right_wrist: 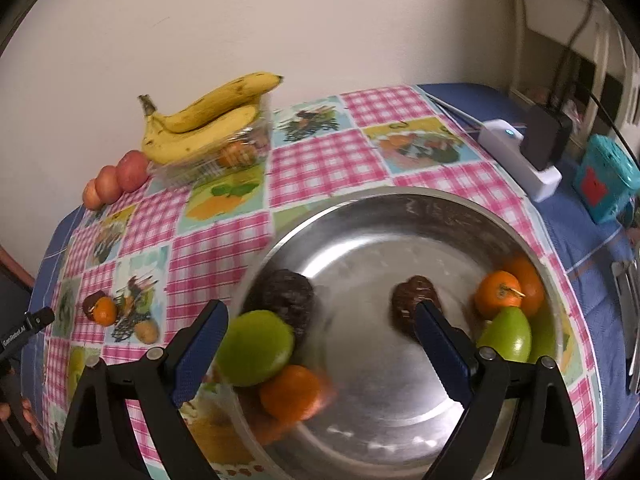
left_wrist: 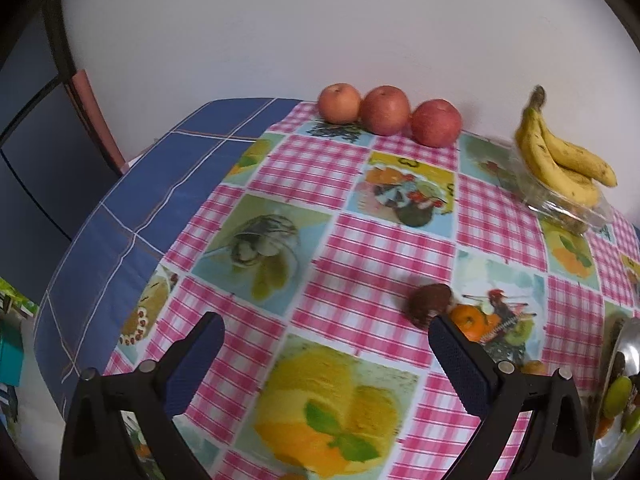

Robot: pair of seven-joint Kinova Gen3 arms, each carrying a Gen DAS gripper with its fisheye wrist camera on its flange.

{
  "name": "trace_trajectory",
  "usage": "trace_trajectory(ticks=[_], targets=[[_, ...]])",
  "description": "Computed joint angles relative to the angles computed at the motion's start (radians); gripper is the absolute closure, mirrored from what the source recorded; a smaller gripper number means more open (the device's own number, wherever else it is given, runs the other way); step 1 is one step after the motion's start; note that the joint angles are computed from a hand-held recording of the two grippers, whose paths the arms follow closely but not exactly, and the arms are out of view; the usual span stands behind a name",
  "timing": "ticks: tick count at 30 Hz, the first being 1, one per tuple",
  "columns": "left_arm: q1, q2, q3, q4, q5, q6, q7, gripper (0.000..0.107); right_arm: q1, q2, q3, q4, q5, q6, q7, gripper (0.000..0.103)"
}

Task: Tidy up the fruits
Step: 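Move both open tools back from the bowl toward the remaining fruit, then grasp a dark date with the left tool while the right tool grasps a small brown fruit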

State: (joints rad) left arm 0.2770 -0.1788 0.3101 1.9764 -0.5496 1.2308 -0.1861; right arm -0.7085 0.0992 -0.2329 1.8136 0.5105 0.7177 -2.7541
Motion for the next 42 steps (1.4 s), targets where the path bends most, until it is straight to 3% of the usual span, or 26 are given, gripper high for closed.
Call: trace_trajectory(ticks=[10,17,21,23,26,30,32,35,38,40,42], targets=[[-0.126,-0.205,-0.142,0.111,0.109,-0.140,-0.148,0.004,-0.096,0.070,-0.012,-0.123,0.061,-0.008,-0.007,0.009],[-0.209,-0.252,-0.180,0.141,0.178,-0.191,-0.227,0.005,-0.177,0.170,0.012,-0.247,0.013,0.034,0.081,0.009],[-0.226,-0.251,-0.225,0.168,0.270,-0.285,-0.287,0.008,-0.211,0.214,0.030,-0.299,-0.018,0.058,0.134,0.010],[-0.213,-0.250,-0.274,0.192,0.347,-0.362,-0.336,0.017,-0.228,0.233,0.041,-0.322,-0.027,0.075,0.158,0.011],[-0.203,-0.217,-0.284,0.203,0.415,-0.431,-0.409,0.022,-0.242,0.269,0.050,-0.361,-0.046,0.106,0.210,0.030],[-0.192,-0.153,-0.278,0.221,0.512,-0.527,-0.491,0.032,-0.244,0.305,0.061,-0.388,-0.090,0.114,0.266,0.034],[-0.196,-0.129,-0.273,0.228,0.554,-0.556,-0.525,0.033,-0.245,0.319,0.066,-0.396,-0.108,0.117,0.291,0.043],[-0.208,-0.093,-0.268,0.237,0.614,-0.597,-0.575,0.035,-0.252,0.344,0.076,-0.413,-0.128,0.133,0.315,0.046],[-0.211,-0.076,-0.291,0.248,0.678,-0.632,-0.642,0.047,-0.254,0.360,0.083,-0.419,-0.147,0.145,0.337,0.053],[-0.217,-0.076,-0.295,0.260,0.708,-0.652,-0.670,0.049,-0.258,0.361,0.090,-0.411,-0.150,0.135,0.339,0.056],[-0.217,-0.084,-0.307,0.272,0.741,-0.670,-0.706,0.060,-0.257,0.360,0.090,-0.409,-0.157,0.131,0.349,0.062]])
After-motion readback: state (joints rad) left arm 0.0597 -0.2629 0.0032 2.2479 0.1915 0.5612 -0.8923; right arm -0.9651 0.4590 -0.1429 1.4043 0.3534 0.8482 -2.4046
